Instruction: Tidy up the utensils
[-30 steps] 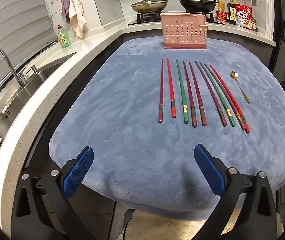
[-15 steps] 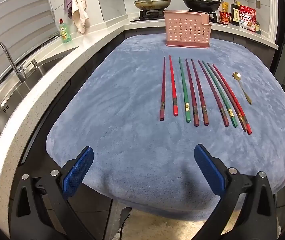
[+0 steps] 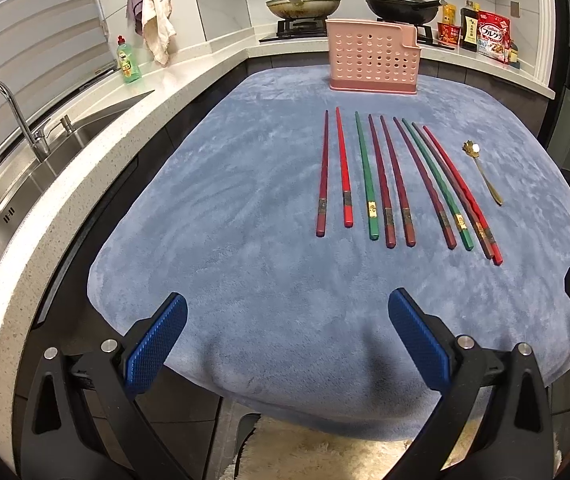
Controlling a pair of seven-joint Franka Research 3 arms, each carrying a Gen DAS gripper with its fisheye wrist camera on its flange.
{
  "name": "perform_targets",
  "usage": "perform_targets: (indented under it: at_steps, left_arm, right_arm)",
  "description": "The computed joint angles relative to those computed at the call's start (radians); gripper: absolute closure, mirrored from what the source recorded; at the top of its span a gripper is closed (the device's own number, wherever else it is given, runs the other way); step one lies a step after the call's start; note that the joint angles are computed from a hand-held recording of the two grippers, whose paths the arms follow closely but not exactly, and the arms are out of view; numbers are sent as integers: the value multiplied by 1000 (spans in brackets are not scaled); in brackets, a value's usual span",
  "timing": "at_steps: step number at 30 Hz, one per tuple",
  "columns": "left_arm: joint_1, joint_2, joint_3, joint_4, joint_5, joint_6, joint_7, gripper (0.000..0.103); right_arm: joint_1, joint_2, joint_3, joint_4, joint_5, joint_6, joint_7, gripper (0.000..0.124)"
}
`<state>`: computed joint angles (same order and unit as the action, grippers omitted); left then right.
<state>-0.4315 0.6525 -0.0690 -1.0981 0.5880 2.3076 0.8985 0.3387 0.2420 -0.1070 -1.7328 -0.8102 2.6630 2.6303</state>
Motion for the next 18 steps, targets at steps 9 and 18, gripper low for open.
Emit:
perform_targets:
  at_steps: [9, 18]
  left_arm:
    - [0, -3, 0, -7, 1, 6, -2, 7]
    - [-2, -4, 0, -8, 4, 6, -5, 7]
  right_arm:
    - [3, 2, 0, -1, -1, -1, 1, 28]
    - [5, 4, -1, 0, -3, 0, 5, 28]
